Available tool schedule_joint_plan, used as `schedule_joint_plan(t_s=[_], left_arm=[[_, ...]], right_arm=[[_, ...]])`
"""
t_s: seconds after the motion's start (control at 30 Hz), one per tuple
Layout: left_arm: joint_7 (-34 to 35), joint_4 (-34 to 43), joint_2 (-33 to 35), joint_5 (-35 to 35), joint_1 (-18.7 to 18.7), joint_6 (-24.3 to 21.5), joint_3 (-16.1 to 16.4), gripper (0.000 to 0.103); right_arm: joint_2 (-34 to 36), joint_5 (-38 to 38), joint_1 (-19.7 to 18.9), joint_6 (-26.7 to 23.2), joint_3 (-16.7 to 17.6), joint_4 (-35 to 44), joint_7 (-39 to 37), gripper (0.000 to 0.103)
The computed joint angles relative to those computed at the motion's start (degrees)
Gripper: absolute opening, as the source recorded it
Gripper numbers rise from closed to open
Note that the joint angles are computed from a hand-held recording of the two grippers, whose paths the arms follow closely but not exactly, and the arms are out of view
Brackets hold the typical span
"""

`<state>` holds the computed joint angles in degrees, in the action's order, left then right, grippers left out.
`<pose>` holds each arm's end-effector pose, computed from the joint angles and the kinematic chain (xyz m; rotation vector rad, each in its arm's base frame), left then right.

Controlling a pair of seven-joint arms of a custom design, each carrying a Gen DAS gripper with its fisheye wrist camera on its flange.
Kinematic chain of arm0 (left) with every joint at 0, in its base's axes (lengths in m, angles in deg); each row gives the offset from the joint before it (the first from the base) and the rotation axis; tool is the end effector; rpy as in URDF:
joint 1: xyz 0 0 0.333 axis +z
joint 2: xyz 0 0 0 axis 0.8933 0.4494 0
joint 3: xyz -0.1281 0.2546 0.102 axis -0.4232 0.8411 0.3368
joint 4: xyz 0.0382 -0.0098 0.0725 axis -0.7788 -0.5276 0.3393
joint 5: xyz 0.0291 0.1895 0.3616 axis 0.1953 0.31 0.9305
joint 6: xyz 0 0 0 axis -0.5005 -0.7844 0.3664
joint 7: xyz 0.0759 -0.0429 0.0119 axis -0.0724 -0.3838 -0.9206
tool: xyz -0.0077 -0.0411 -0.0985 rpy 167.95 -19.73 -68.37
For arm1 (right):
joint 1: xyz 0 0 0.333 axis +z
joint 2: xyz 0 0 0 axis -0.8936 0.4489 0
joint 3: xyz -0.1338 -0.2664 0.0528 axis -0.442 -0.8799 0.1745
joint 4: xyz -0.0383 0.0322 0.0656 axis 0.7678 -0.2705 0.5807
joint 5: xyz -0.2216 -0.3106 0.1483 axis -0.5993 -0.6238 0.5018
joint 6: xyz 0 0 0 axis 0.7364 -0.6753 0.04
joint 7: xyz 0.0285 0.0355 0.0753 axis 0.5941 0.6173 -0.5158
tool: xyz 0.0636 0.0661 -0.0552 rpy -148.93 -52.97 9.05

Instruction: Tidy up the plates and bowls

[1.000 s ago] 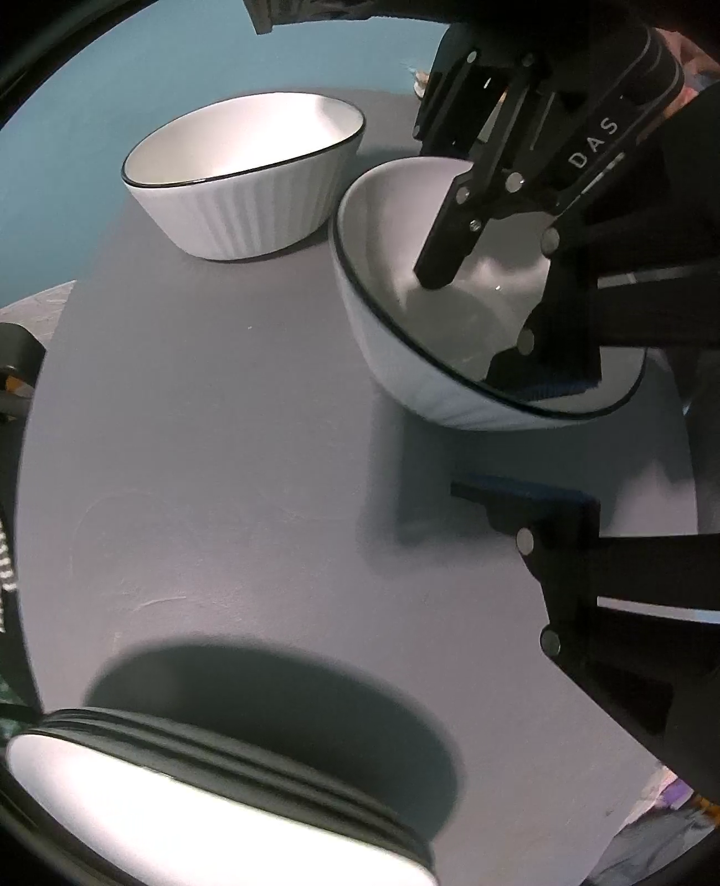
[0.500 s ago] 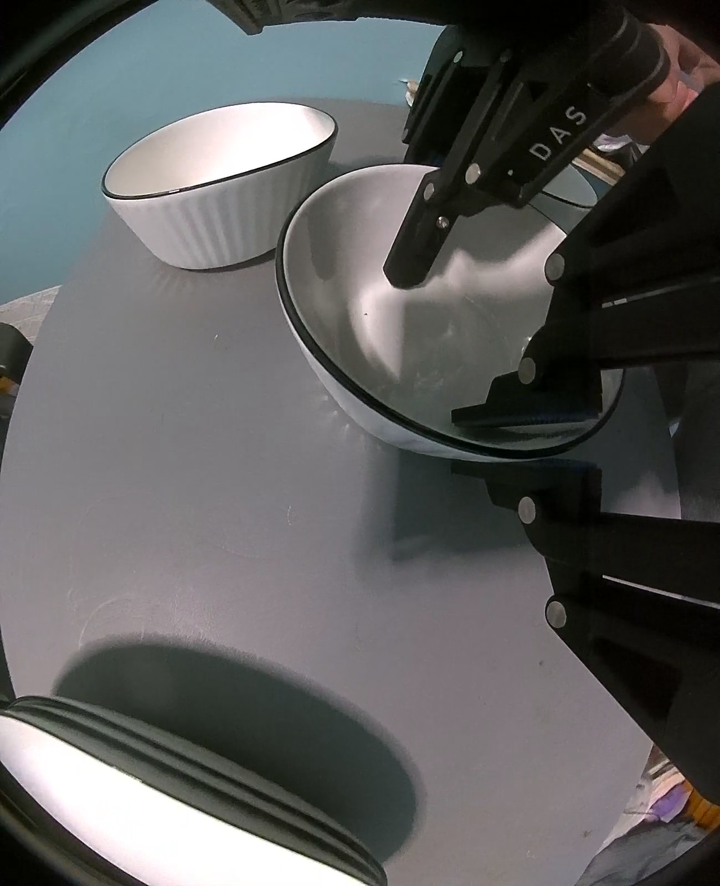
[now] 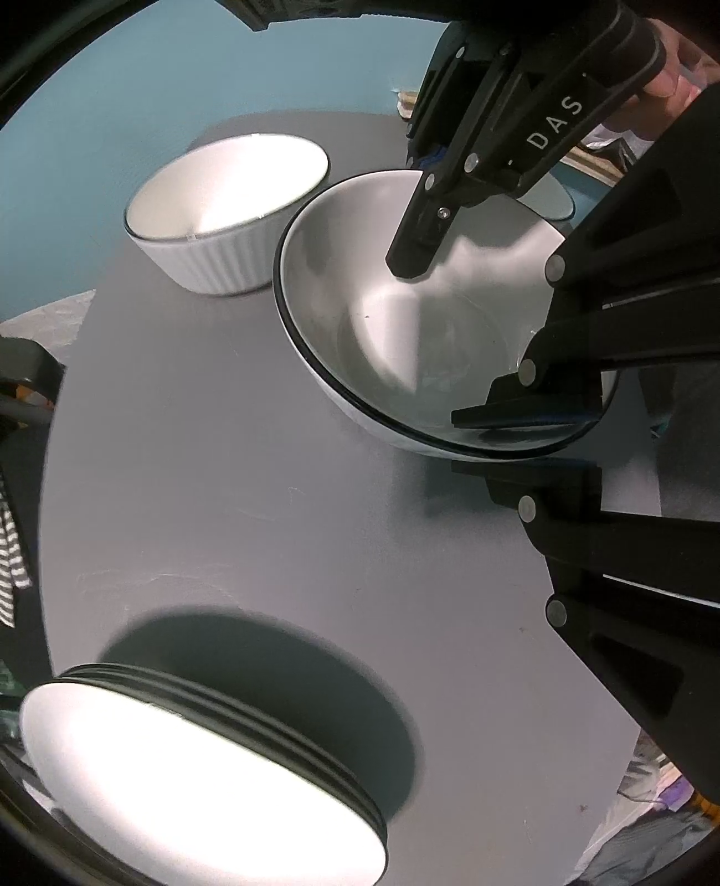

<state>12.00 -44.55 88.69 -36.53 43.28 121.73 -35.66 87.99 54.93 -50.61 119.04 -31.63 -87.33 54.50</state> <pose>0.5400 -0.3681 0.3529 2.2565 -1.7726 0.2291 0.5629 0.1883 0.3758 -2.4722 1.6957 0.3252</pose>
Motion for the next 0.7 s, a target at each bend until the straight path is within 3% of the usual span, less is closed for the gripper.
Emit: schedule_joint_plan(t_s=[0.27, 0.7], left_arm=[[1.71, 0.34, -3.61, 0.91, 0.43, -1.72, 0.05, 0.008], [4.89, 13.98, 2.98, 5.96, -0.73, -6.75, 0.81, 0.008]], right_arm=[[-1.55, 0.56, -0.35, -1.16, -0.51, 2.08, 1.15, 0.007], [-1.41, -0.27, -1.81, -1.77, -1.66, 5.67, 2.29, 0.007]])
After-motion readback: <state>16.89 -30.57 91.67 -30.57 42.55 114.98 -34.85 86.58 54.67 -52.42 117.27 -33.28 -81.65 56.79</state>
